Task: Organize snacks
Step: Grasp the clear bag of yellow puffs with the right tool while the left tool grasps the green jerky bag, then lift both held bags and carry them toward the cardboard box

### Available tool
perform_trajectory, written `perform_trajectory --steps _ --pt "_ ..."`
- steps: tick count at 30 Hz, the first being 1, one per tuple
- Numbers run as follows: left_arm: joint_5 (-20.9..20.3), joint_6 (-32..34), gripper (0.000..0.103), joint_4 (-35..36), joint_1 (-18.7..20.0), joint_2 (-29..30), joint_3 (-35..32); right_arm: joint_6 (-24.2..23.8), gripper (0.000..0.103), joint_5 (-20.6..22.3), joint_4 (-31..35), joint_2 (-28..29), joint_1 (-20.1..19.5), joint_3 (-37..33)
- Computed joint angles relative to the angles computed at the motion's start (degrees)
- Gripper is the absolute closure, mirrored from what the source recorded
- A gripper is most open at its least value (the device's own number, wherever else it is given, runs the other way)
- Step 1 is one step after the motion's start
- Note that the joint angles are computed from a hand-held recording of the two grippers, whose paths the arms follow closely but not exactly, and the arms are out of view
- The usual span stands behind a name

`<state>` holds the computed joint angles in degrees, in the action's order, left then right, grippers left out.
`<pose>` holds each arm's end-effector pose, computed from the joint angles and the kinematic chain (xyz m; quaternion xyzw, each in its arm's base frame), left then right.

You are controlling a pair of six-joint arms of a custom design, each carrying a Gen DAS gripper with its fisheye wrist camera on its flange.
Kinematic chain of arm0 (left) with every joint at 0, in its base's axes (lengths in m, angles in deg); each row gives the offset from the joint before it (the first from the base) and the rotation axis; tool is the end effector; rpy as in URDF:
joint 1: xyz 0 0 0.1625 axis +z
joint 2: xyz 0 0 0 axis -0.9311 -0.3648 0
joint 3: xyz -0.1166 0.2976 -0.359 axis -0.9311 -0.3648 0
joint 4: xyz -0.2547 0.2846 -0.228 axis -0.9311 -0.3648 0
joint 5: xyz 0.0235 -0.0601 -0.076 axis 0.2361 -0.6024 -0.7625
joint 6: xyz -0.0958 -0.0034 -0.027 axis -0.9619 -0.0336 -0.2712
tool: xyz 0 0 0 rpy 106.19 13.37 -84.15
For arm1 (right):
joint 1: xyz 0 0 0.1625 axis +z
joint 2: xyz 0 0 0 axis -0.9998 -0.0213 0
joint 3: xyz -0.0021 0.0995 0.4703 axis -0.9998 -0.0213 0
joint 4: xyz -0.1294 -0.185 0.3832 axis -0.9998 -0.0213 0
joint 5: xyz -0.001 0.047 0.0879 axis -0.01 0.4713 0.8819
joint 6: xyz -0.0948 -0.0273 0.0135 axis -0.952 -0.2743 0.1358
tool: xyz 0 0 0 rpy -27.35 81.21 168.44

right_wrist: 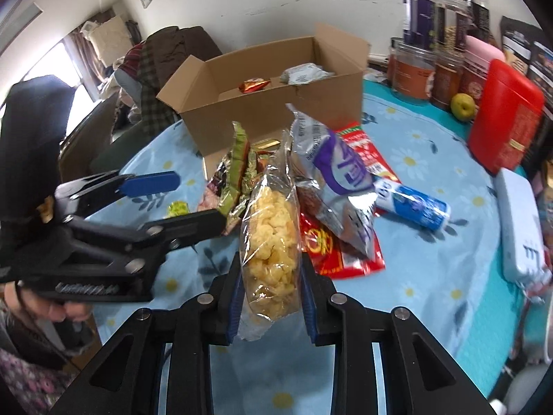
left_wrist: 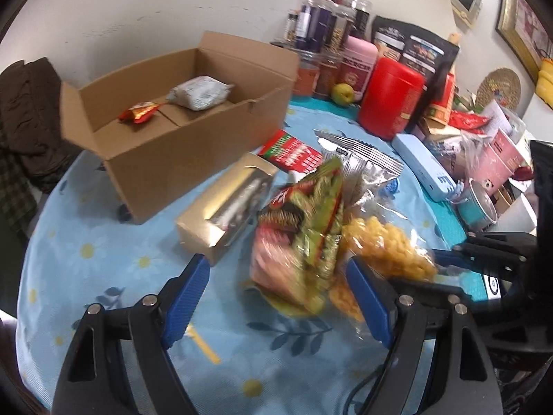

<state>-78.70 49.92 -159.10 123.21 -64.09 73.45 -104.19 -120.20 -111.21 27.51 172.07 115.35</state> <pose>-0.3645 -0.8444 -0.0328 0.2225 0.9119 -0.2489 0.2386 0.0139 -0.8242 0.3047 0.2884 -0.9148 0.1830 0.2153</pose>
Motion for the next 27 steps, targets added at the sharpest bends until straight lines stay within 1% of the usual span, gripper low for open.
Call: perform_trajectory --steps 3,4,9,13,15,16,17,19,21,22,27 --pt "-0.17 1.39 0.021 1.12 -0.16 1.39 -1.89 0.02 0.074 -0.76 -1.45 -1.37 -0.56 1.65" --pt "0.59 1.76 0.021 1.67 -0.27 2.03 -2.75 0.15 0.074 -0.84 -1.62 -1.62 -0.73 1.9" --pt "1.8 2.45 0.021 3.68 -0.12 4.15 -6.33 1.43 0.074 -1.19 -1.92 -3.06 -1.62 2.74" --pt "1.95 3.02 0.021 3.98 0.16 5.59 -8.71 0.88 0.074 -1.9 -2.51 -3.22 -1.82 3.12" --pt "2.01 4.23 0.026 4.17 0.16 6.48 -9.97 1.15 0.074 -1.32 -1.84 -3.07 -2.06 2.74" --pt "2.52 4.8 0.033 4.67 0.11 7.07 -10.85 1.18 0.074 -1.15 -1.88 -2.99 -2.12 2.65" --pt "2.91 4.94 0.042 5.14 0.1 7.46 -11.46 0.94 0.073 -0.98 -2.02 -2.99 -2.11 2.76" --pt "3.2 4.28 0.053 7.31 0.34 8.33 -13.21 0.32 0.07 -1.34 -2.77 -2.77 -2.01 2.78" --pt "3.32 3.96 0.057 7.37 0.52 8.38 -13.26 0.28 0.068 -1.33 -2.62 -2.51 -2.08 2.49" --pt "3.51 3.89 0.06 7.45 0.46 8.29 -13.15 0.45 0.068 -1.24 -2.46 -2.47 -2.13 2.43" --pt "1.61 0.83 0.062 8.35 0.27 5.17 -8.49 0.26 0.069 -0.33 -2.25 -2.89 -2.3 2.71"
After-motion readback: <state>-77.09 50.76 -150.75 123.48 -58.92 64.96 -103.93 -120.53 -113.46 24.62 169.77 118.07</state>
